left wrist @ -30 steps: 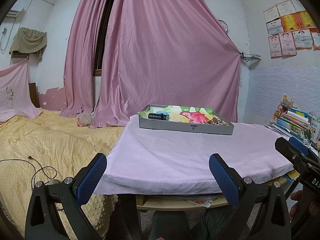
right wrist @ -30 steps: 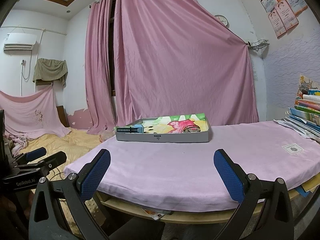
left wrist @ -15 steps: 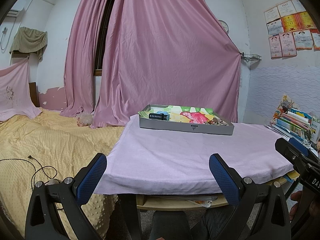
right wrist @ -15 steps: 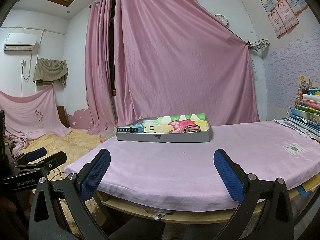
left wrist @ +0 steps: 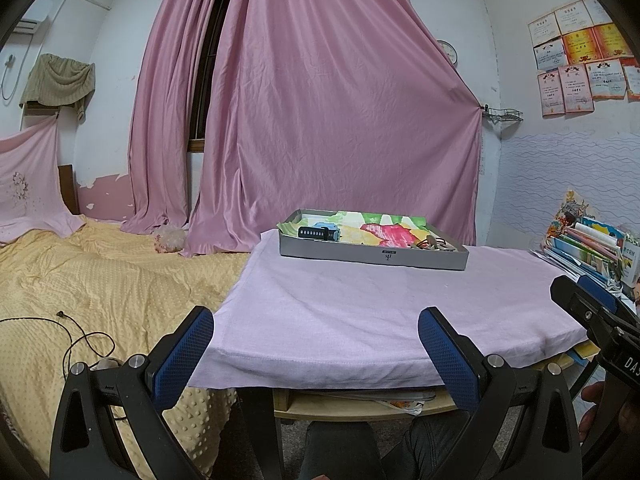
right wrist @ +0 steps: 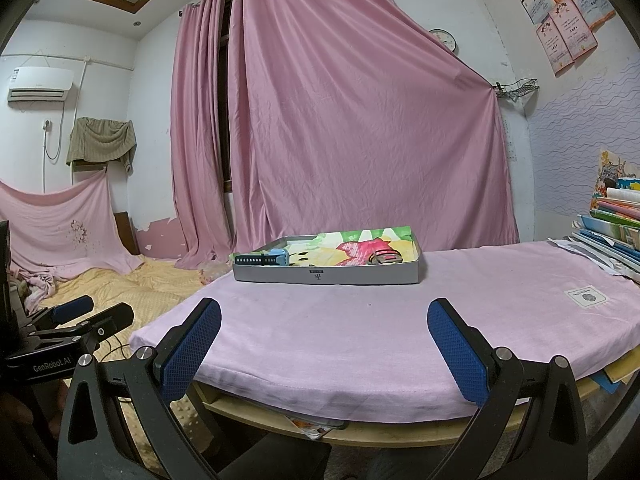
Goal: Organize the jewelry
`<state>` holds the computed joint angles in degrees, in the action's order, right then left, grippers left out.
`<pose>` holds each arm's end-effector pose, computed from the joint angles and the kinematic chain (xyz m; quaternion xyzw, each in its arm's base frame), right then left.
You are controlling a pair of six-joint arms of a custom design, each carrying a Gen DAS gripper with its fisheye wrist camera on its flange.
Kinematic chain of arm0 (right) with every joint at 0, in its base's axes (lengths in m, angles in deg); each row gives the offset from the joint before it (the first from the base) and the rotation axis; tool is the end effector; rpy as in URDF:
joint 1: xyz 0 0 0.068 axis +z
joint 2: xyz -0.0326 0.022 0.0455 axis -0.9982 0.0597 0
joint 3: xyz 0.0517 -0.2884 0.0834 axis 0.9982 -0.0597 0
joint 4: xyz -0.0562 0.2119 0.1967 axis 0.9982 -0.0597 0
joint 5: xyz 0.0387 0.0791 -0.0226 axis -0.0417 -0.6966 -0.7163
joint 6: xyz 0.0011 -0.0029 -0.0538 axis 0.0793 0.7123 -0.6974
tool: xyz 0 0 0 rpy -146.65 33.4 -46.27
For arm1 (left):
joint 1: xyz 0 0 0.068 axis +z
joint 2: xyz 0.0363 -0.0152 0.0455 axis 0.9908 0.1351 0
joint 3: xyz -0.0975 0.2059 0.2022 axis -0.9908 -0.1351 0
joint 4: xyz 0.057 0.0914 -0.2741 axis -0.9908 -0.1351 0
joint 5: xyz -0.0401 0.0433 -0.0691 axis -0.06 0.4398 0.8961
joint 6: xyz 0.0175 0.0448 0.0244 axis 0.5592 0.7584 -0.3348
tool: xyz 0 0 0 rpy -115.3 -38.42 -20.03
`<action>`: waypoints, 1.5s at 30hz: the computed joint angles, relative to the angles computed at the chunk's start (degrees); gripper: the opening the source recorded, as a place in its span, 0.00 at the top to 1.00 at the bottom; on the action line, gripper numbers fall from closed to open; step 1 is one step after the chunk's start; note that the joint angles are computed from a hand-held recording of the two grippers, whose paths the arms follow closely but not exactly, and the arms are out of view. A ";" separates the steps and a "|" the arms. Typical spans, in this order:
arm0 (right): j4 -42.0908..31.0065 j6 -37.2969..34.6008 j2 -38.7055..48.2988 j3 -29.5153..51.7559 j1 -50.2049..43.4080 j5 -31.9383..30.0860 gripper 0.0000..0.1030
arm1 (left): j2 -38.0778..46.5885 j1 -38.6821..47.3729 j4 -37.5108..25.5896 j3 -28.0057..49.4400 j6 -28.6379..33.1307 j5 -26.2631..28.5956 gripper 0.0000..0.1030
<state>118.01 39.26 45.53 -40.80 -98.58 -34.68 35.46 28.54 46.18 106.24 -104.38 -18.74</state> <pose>0.1908 -0.0211 0.1574 -0.0862 0.7644 0.1629 0.6178 0.1821 -0.1957 0.1808 -0.1131 0.7985 0.0331 0.5904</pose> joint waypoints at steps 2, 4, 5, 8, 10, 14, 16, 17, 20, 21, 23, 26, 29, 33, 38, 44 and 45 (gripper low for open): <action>0.11 0.01 0.06 -0.03 -0.03 -0.05 0.01 | 0.00 0.08 0.06 0.00 0.04 0.09 0.00; 0.08 0.02 0.06 -0.01 0.00 0.00 0.01 | 0.02 0.09 0.11 -0.01 0.06 0.08 0.00; 0.10 0.00 0.14 -0.03 -0.05 -0.06 0.01 | 0.02 0.09 0.11 -0.01 0.06 0.08 0.00; 0.29 0.01 0.12 -0.09 -0.04 -0.02 0.01 | -0.02 0.00 0.04 -0.04 -0.02 0.03 0.00; 0.17 0.01 0.10 -0.02 0.00 0.00 0.01 | 0.03 0.08 0.17 -0.06 0.08 0.09 0.00; 0.17 0.02 0.14 -0.02 -0.01 -0.03 0.01 | 0.01 0.01 0.16 -0.10 0.01 0.04 0.00; 0.11 0.02 0.11 -0.01 0.02 -0.01 0.01 | 0.06 0.08 0.22 -0.08 0.04 0.08 0.00; 0.20 0.02 0.16 -0.05 -0.04 -0.09 0.01 | 0.05 0.10 0.32 -0.12 0.13 0.13 0.00; 0.14 0.02 0.15 -0.01 0.02 -0.02 0.01 | 0.07 0.10 0.29 -0.10 0.11 0.08 0.00; 0.05 0.02 0.08 -0.02 0.04 0.02 0.01 | 0.07 0.07 0.20 -0.09 0.01 0.07 0.00; 0.06 0.14 -0.05 -0.10 0.32 0.20 0.01 | 0.05 -0.04 0.18 -0.10 -0.03 -0.05 0.00; 0.09 0.08 0.03 -0.07 0.36 0.32 0.01 | 0.08 0.08 0.32 -0.12 0.11 0.07 0.00; 0.12 0.15 0.04 -0.06 0.39 0.32 0.01 | 0.12 0.09 0.38 -0.13 0.11 0.08 0.00; 0.21 0.14 0.14 -0.06 0.41 0.35 0.01 | 0.15 0.07 0.36 -0.14 0.04 0.09 0.00; 0.22 0.12 0.15 -0.08 0.41 0.34 0.01 | -1.02 0.08 -1.17 -0.12 -0.43 0.26 0.00; 0.09 0.12 0.09 -0.08 0.76 0.61 0.01 | -1.65 0.60 -3.52 0.17 -1.85 0.37 0.00; 0.06 0.14 0.07 -0.10 1.13 0.94 0.01 | -1.57 0.81 -4.02 0.34 -2.17 0.54 0.00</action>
